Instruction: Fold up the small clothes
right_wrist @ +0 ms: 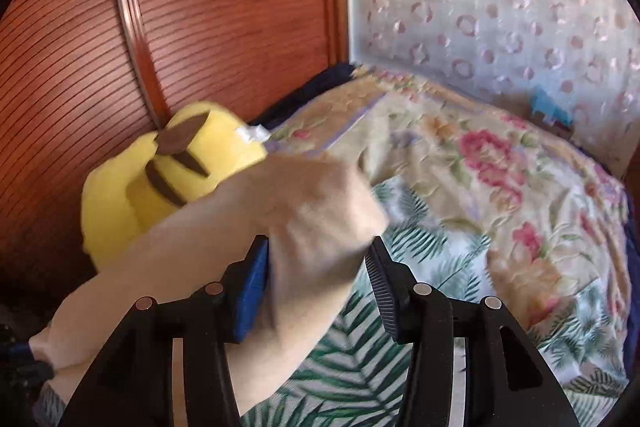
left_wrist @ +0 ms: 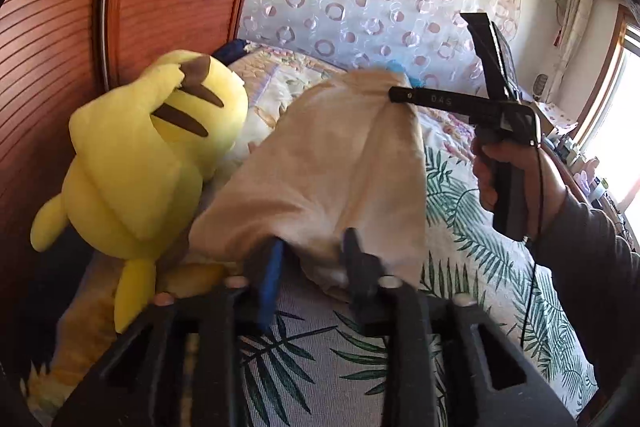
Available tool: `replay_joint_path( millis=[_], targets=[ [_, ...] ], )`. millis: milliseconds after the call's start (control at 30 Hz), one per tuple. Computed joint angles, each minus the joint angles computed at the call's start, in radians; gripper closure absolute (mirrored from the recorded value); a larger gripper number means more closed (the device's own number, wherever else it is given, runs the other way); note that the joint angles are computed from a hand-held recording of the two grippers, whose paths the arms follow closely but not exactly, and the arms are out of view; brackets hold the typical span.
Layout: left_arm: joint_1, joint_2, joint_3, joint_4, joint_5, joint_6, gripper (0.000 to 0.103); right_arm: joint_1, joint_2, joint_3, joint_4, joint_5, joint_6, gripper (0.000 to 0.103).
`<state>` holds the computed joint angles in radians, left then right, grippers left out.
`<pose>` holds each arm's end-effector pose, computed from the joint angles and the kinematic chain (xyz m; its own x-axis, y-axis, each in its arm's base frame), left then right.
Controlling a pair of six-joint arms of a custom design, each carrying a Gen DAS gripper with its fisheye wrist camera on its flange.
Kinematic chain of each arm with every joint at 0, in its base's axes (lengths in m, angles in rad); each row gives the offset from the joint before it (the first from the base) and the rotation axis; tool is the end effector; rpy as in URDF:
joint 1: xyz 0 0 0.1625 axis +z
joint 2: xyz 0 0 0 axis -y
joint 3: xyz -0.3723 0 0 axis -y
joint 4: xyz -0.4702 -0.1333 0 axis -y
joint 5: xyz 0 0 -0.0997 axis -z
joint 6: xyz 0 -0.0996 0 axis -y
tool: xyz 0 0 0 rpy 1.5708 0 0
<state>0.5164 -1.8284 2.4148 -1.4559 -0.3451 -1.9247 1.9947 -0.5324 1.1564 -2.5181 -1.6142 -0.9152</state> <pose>-0.1933 -0.3708 0.1723 -0.7483 -0.5597 -0.3561 0.1083 0.4264 -0.8980 0.4583 -0.7021 0.0141 -0.2495 -0.9279 0.2769 -0.9641 0.2111 -0.1611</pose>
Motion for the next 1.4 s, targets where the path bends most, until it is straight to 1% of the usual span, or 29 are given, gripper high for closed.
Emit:
replay_joint_path(
  millis=[33, 67, 100, 133, 167, 200, 233, 267, 367, 467, 533, 567, 633, 700, 767, 800, 833, 900, 1100, 1233, 1300, 1400],
  targets=[
    [-0.004, -0.005, 0.001, 0.012, 0.004, -0.004, 0.058, 0.001, -0.005, 0.017, -0.045, 0.013, -0.006, 0.053],
    [-0.007, 0.000, -0.009, 0.040, 0.002, -0.019, 0.054, 0.002, 0.001, 0.014, -0.061, 0.031, -0.013, 0.053],
    [-0.008, 0.009, -0.021, 0.073, -0.002, -0.035, 0.047, -0.003, -0.012, 0.035, -0.066, 0.048, -0.022, 0.053],
    [-0.012, 0.013, -0.027, 0.096, 0.001, -0.044, 0.036, -0.003, -0.007, 0.031, -0.053, 0.054, -0.026, 0.061],
    [-0.015, 0.025, -0.039, 0.134, 0.002, -0.074, 0.026, 0.003, 0.008, 0.020, -0.055, 0.027, -0.029, 0.074],
    [-0.021, 0.042, -0.058, 0.203, 0.003, -0.131, 0.023, 0.005, 0.026, 0.005, -0.060, -0.003, -0.030, 0.075],
    [-0.027, 0.057, -0.076, 0.269, 0.003, -0.184, 0.023, 0.006, 0.046, -0.013, -0.060, -0.033, -0.018, 0.075],
    [-0.029, 0.067, -0.087, 0.294, -0.001, -0.203, 0.023, 0.005, 0.069, -0.034, -0.052, -0.064, 0.007, 0.075],
    [-0.037, 0.077, -0.097, 0.308, -0.006, -0.193, 0.023, -0.002, 0.103, -0.077, -0.005, -0.105, 0.052, 0.075],
    [-0.045, 0.122, -0.132, 0.361, -0.018, -0.211, 0.022, -0.003, 0.104, -0.094, -0.007, -0.088, 0.069, 0.075],
    [-0.050, 0.134, -0.141, 0.361, -0.020, -0.211, 0.022, -0.004, 0.067, -0.060, -0.017, -0.066, 0.078, 0.075],
    [-0.052, 0.145, -0.151, 0.372, -0.022, -0.225, 0.022, -0.004, 0.042, -0.034, -0.026, -0.060, 0.078, 0.075],
    [-0.059, 0.165, -0.164, 0.382, -0.017, -0.233, 0.022, -0.021, -0.021, 0.034, -0.043, -0.034, 0.050, 0.075],
    [-0.066, 0.195, -0.184, 0.396, -0.009, -0.244, 0.022, -0.035, -0.105, 0.132, -0.076, -0.014, 0.018, 0.075],
    [-0.073, 0.219, -0.195, 0.376, -0.001, -0.226, 0.022, -0.060, -0.197, 0.234, -0.100, 0.020, -0.010, 0.074],
    [-0.074, 0.231, -0.202, 0.367, 0.002, -0.215, 0.022, -0.076, -0.243, 0.282, -0.103, 0.044, -0.024, 0.072],
    [-0.077, 0.251, -0.215, 0.364, 0.004, -0.204, 0.022, -0.086, -0.284, 0.326, -0.111, 0.051, -0.039, 0.068],
    [-0.085, 0.287, -0.236, 0.347, 0.010, -0.181, 0.022, -0.105, -0.366, 0.405, -0.116, 0.060, -0.062, 0.068],
    [-0.113, 0.375, -0.261, 0.165, 0.046, -0.008, 0.022, -0.183, -0.630, 0.632, -0.149, 0.132, -0.084, 0.066],
    [-0.132, 0.447, -0.292, 0.067, 0.058, 0.086, 0.022, -0.229, -0.778, 0.754, -0.184, 0.147, -0.087, 0.064],
    [-0.142, 0.484, -0.312, 0.038, 0.060, 0.121, 0.022, -0.257, -0.857, 0.815, -0.195, 0.158, -0.090, 0.063],
    [-0.158, 0.541, -0.355, 0.050, 0.057, 0.126, 0.022, -0.301, -0.967, 0.895, -0.206, 0.175, -0.085, 0.062]
  ],
)
